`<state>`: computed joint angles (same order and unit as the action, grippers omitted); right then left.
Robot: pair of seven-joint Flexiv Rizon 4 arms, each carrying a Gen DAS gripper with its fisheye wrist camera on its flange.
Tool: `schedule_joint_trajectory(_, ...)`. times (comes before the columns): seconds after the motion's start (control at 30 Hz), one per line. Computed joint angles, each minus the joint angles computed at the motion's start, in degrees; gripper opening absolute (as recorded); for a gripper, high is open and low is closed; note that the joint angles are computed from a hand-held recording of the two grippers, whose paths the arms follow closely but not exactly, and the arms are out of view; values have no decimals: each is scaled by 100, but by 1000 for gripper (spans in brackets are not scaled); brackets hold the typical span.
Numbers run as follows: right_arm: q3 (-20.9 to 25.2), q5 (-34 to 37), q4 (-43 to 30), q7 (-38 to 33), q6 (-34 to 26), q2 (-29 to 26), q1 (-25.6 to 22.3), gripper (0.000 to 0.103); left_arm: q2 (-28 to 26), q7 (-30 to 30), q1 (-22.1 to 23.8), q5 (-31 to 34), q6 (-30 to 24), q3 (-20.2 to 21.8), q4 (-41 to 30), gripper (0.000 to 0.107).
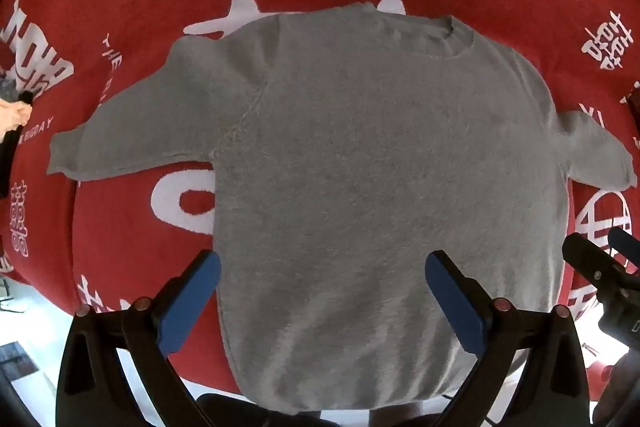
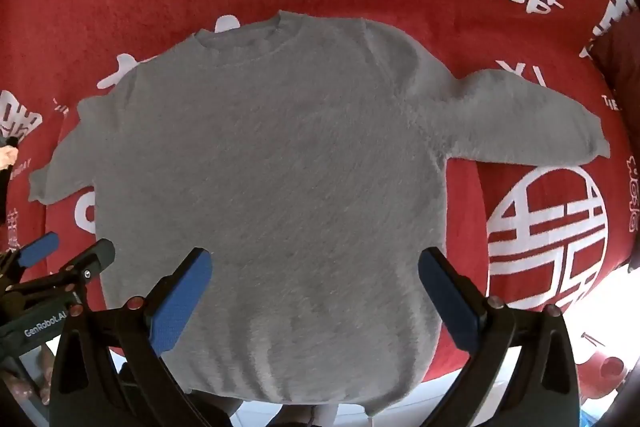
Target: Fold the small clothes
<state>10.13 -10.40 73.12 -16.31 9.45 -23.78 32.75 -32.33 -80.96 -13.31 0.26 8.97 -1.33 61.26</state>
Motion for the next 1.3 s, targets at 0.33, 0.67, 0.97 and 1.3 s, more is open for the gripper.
schedule_joint_trajectory(0.33, 11, 208, -21, -365, -45, 21, -192, 103, -65, -111, -156, 191, -56, 25, -154, 103)
schedule_joint_trajectory(0.67, -22, -21, 221, -418, 119, 76, -172, 103, -268, -258, -228, 274, -228, 52, -460, 103)
schedule_joint_trajectory(0.97, -27, -15, 157, -431, -20, 19, -187, 103, -355, -162, -232, 292, -263, 63, -586, 103)
schedule_joint_trajectory(1.3, -32, 53, 118, -515, -34, -29, -209, 103, -372, -123, -197, 278, -210, 77, -569, 103)
